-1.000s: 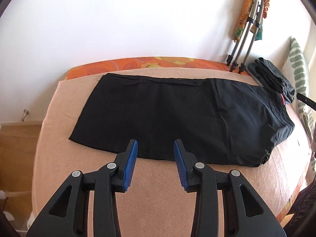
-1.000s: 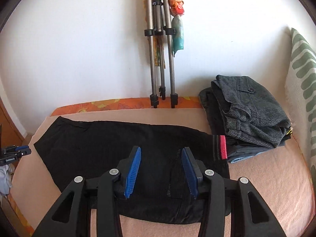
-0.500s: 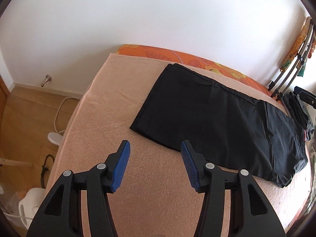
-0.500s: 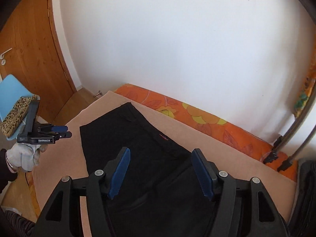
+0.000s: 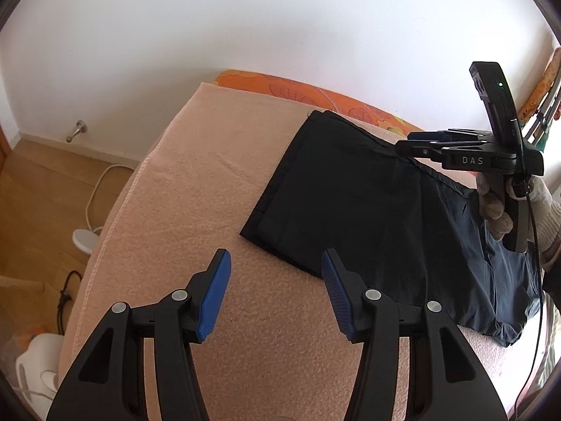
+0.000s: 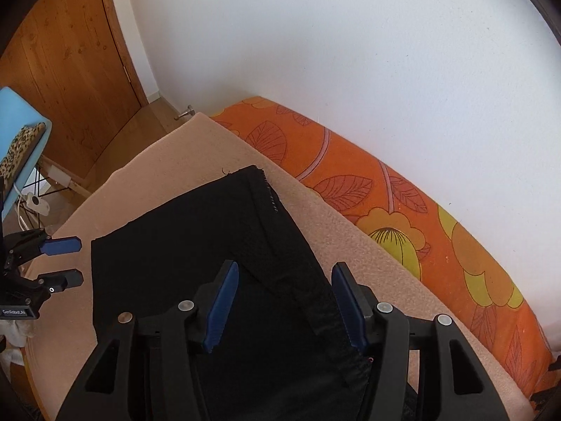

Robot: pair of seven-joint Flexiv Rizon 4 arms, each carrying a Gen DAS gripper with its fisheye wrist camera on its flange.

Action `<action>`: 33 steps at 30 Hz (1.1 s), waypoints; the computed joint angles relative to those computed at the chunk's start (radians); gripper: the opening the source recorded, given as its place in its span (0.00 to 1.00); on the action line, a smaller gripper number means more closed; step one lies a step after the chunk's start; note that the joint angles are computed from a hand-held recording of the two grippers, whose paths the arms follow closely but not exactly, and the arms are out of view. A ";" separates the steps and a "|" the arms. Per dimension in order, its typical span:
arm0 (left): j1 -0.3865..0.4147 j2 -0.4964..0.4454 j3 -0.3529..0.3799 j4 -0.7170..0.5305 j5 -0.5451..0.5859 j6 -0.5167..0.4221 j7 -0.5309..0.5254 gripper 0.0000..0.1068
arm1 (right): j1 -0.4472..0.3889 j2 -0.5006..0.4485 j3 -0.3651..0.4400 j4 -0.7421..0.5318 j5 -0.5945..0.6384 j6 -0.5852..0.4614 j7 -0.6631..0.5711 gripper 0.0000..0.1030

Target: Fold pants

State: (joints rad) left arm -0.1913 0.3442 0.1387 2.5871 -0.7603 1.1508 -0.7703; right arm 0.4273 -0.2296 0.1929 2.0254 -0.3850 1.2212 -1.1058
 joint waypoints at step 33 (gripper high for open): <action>-0.160 -0.082 -0.078 -0.002 -0.516 0.231 0.233 0.10 | 0.022 -0.027 -0.008 -0.043 -0.264 0.020 0.229 0.49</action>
